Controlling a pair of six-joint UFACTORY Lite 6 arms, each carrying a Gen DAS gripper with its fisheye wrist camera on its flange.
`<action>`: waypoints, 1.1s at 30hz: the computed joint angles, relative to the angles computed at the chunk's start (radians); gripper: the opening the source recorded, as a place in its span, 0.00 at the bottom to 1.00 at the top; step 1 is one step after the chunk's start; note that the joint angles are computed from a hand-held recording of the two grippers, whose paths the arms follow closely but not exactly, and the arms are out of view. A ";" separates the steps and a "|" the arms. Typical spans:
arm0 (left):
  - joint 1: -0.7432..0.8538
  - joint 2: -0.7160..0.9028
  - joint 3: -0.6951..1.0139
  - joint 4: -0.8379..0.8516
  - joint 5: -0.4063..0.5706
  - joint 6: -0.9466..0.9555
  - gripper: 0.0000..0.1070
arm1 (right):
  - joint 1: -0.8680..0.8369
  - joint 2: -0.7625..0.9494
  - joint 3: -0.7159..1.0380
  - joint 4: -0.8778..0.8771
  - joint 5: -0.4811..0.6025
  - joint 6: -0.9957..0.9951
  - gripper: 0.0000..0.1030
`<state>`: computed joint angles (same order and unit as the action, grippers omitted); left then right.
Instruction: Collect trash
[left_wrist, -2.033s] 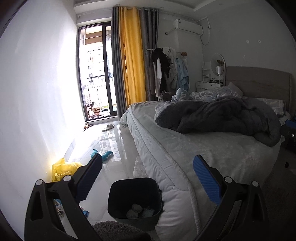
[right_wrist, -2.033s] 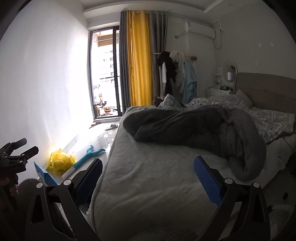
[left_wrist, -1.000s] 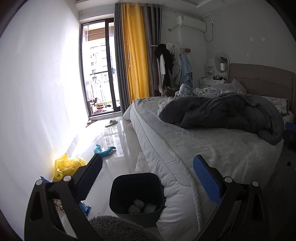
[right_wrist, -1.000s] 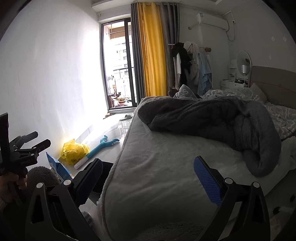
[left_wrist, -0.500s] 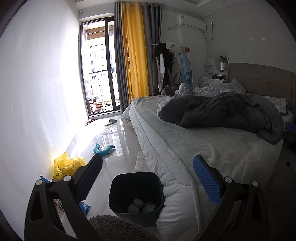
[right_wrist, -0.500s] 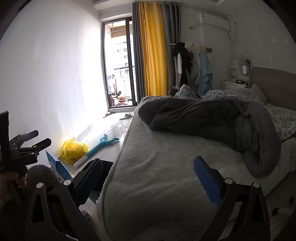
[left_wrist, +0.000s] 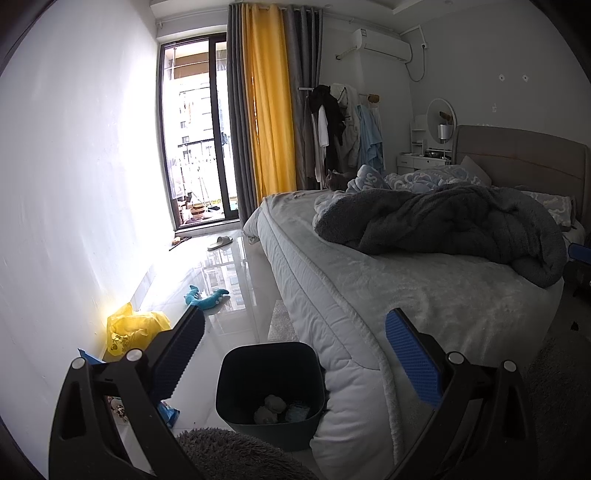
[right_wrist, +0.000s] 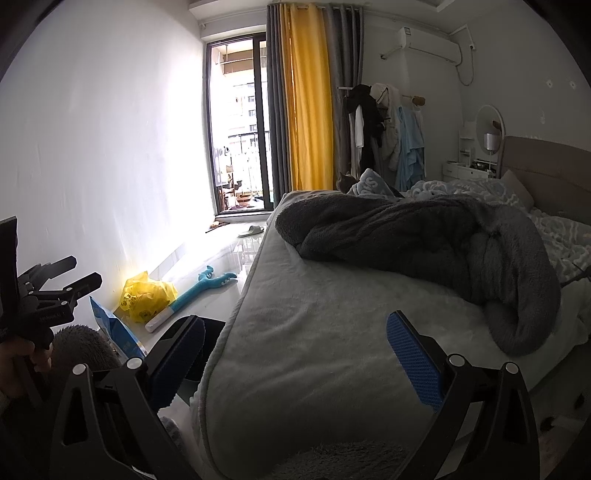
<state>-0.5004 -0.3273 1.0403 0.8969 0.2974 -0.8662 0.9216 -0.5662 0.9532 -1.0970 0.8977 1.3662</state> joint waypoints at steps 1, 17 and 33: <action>0.000 0.000 0.000 0.000 0.000 0.000 0.93 | 0.002 -0.001 0.000 -0.001 0.002 0.001 0.97; 0.000 -0.005 -0.001 -0.010 0.004 0.011 0.93 | -0.018 -0.010 -0.005 0.010 -0.016 -0.019 0.97; -0.002 -0.005 0.003 -0.018 0.008 0.019 0.93 | -0.021 -0.009 -0.005 0.011 -0.018 -0.021 0.97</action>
